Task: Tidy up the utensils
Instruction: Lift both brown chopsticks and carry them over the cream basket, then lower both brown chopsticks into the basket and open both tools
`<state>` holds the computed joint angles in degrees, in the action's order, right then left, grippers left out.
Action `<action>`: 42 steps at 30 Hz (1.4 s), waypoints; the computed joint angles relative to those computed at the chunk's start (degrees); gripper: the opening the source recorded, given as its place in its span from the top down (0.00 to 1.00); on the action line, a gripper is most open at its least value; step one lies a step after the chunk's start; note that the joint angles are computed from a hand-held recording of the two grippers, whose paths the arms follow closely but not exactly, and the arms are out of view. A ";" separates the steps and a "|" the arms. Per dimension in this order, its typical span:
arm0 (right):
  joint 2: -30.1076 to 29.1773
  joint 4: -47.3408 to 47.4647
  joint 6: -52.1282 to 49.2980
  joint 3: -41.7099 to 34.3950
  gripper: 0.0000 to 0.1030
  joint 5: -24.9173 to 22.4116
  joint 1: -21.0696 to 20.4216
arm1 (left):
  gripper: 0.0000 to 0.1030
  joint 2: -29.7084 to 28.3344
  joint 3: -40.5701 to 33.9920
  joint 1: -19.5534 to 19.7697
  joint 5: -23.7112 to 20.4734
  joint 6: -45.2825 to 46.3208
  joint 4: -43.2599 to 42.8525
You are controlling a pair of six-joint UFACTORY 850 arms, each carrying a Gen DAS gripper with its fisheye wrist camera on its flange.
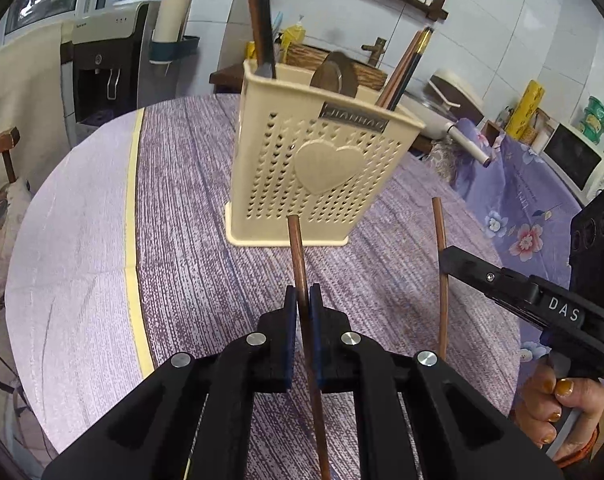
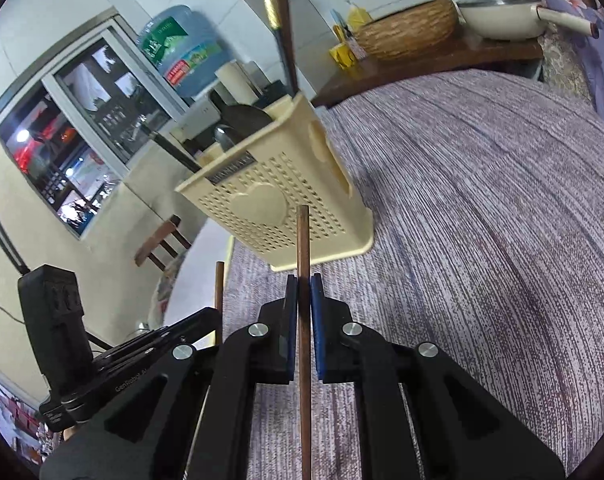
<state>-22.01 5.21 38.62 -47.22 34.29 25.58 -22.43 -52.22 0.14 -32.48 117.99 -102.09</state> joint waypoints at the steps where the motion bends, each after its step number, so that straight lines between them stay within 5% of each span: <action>1: 0.57 0.40 -0.84 0.46 0.92 0.74 0.22 | 0.93 0.55 0.34 0.29 -0.88 0.25 0.04; 12: 6.90 6.94 -11.74 4.84 0.92 7.13 3.22 | 0.93 5.61 2.77 2.73 -7.81 2.69 -0.43; 42: 8.87 20.60 -32.72 1.39 0.92 7.15 5.82 | 0.94 8.87 2.75 4.41 -11.48 7.37 -4.43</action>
